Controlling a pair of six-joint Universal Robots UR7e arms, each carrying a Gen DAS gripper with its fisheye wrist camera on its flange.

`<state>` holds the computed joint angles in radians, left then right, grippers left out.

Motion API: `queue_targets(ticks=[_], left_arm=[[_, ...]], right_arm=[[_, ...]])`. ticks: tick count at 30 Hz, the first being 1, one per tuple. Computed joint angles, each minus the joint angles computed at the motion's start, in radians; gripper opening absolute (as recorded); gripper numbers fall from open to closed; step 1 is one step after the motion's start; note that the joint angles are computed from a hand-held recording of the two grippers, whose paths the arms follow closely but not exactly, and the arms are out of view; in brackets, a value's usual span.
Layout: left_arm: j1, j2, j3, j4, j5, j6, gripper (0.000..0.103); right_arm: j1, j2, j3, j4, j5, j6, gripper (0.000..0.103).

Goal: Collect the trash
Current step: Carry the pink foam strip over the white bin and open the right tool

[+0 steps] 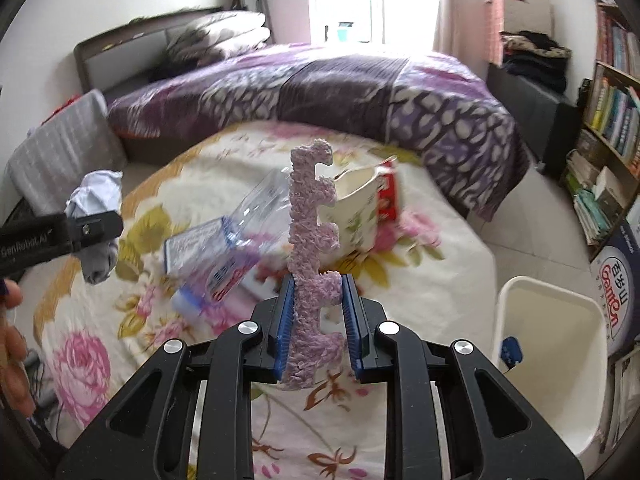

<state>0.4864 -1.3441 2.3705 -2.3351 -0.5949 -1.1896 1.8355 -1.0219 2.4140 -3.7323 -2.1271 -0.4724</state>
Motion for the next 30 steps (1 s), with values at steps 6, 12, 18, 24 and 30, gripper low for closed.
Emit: queue_targets(ticks=[6, 12, 18, 24, 30], left_arm=[[-0.029, 0.067, -0.029, -0.023, 0.030, 0.037, 0.055], [-0.048, 0.150, -0.062, -0.087, 0.035, 0.104, 0.055], [-0.052, 0.223, -0.095, -0.166, 0.011, 0.165, 0.055], [-0.060, 0.307, -0.134, -0.241, -0.014, 0.226, 0.055], [-0.064, 0.384, -0.176, -0.304, -0.051, 0.286, 0.055]], right_arm=[[-0.021, -0.041, 0.009, -0.022, -0.008, 0.003, 0.022], [-0.049, -0.086, 0.029, -0.037, -0.014, -0.002, 0.022], [-0.091, -0.150, 0.056, -0.045, -0.016, -0.011, 0.022], [-0.153, -0.227, 0.073, -0.028, -0.027, -0.011, 0.023], [-0.226, -0.317, 0.078, 0.026, -0.050, 0.032, 0.024]])
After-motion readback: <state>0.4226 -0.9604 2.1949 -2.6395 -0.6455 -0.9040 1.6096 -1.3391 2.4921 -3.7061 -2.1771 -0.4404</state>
